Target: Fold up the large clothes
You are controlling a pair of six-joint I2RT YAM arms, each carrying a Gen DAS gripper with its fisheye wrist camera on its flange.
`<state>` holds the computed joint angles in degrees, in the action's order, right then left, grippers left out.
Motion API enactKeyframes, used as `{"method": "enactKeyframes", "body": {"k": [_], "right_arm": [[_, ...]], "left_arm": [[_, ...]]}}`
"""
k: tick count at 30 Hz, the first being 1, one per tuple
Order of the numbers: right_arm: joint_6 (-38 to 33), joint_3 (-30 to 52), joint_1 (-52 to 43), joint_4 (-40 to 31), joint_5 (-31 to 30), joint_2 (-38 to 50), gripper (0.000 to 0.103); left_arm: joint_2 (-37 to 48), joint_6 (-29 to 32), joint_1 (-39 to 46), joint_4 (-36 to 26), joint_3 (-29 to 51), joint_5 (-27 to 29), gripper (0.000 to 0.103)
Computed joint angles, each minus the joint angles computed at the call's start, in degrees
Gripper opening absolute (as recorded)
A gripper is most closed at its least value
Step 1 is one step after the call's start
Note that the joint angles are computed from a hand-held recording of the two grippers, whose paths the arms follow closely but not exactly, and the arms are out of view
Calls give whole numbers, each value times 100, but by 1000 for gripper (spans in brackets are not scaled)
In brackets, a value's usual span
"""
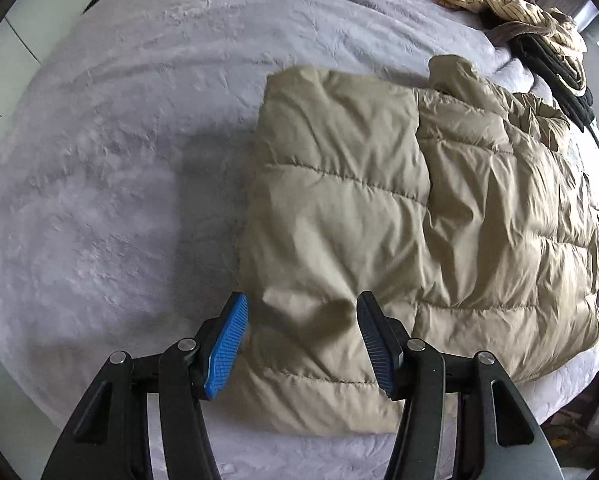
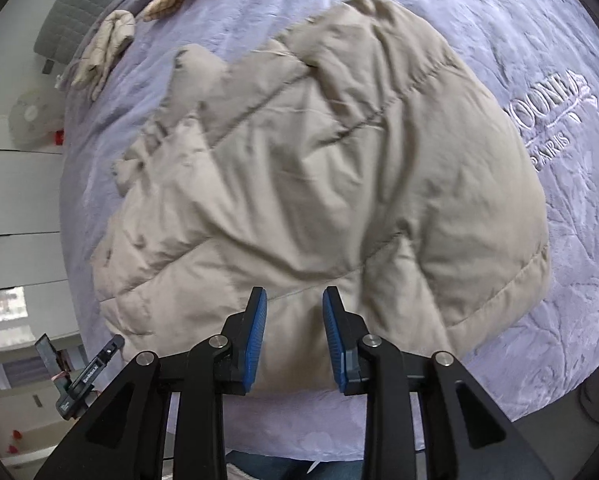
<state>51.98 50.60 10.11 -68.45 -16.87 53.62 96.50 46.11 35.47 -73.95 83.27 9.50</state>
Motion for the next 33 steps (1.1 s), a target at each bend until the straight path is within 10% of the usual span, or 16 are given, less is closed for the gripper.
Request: {"method": "enactKeyframes", "body": {"k": [4, 6, 20, 22, 33], "right_arm": [[330, 316, 595, 180, 185, 253, 40], [383, 471, 829, 239, 278, 440, 42], [502, 1229, 1849, 423, 783, 1429, 66], [574, 1290, 2003, 477, 873, 1551, 86], [649, 1611, 2645, 687, 926, 2222, 89]], "left_arm": [[184, -70, -17, -232, 391, 82, 67], [103, -113, -44, -41, 246, 115, 103], [450, -29, 161, -99, 615, 154, 103], [588, 68, 196, -221, 743, 216, 103], [792, 147, 147, -350, 804, 269, 103]]}}
